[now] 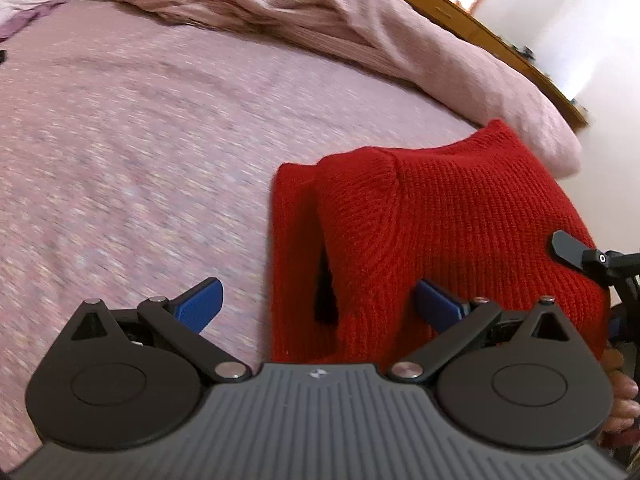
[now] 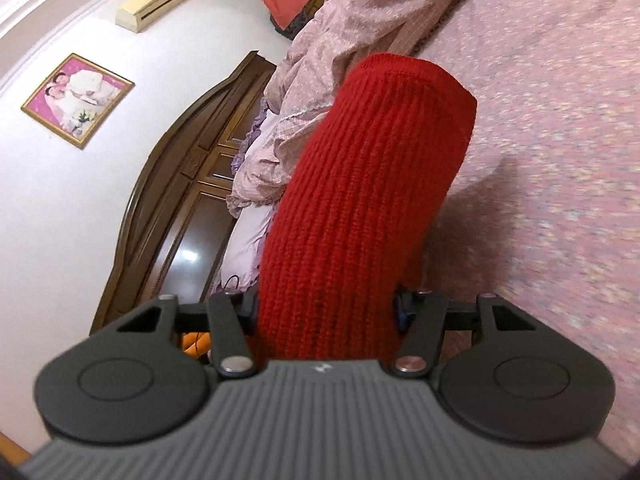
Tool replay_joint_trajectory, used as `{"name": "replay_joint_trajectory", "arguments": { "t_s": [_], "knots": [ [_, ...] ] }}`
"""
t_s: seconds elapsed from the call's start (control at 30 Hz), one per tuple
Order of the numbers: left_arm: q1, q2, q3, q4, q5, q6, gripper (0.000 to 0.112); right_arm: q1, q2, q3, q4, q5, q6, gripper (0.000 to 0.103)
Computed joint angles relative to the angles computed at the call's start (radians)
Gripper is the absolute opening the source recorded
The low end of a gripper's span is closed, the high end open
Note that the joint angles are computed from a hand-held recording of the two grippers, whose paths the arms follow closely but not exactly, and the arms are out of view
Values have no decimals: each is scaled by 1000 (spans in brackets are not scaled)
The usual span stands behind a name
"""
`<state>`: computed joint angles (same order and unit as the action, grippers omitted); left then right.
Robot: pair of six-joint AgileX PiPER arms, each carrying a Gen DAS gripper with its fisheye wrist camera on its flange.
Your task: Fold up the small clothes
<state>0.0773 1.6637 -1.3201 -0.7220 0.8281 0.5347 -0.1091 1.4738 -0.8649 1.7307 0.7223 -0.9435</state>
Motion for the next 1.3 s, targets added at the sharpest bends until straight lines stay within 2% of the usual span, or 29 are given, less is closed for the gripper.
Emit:
{"name": "replay_joint_trajectory", "arguments": {
  "t_s": [0.2,0.3,0.37,0.43,0.5,0.6,0.7,0.77,0.93,1.0,1.07,1.1,1.13,1.23,1.3],
  "knots": [
    [-150,-66,74,51,-22,-22,103,-213,-143,97,-190,147,102,59],
    [-240,-85,103,152,-71,-87,103,-315,-160,104,-305,233,123,60],
    [-295,-92,119,247,-113,-162,103,-335,-154,95,-408,228,152,60],
    [-314,-102,136,285,-132,-192,103,-317,-132,92,-487,189,181,61],
    [-325,-107,142,309,-137,-211,103,-271,-116,111,-525,106,178,63],
    [-341,-114,150,358,-156,-244,103,-260,-108,173,-414,68,89,65],
    [-353,-108,138,410,-168,-281,103,-223,-149,215,-380,4,60,67],
    [-358,-122,141,429,-169,-297,103,-187,-179,230,-364,-59,75,72],
    [-386,-156,167,529,-203,-353,103,-167,-340,290,-471,-172,170,74],
    [-382,-161,169,524,-200,-350,103,-136,-420,326,-505,-252,194,72],
    [-378,-162,167,516,-197,-348,103,-114,-482,350,-548,-318,234,57],
    [-379,-166,170,516,-200,-347,103,-127,-497,356,-549,-316,227,51],
    [-382,-169,173,526,-205,-355,103,-122,-492,351,-539,-317,210,40],
    [-396,-180,187,592,-225,-413,103,-41,-456,323,-642,-380,285,38],
    [-402,-183,199,650,-241,-461,103,-6,-434,306,-630,-397,286,38]
  ]
}}
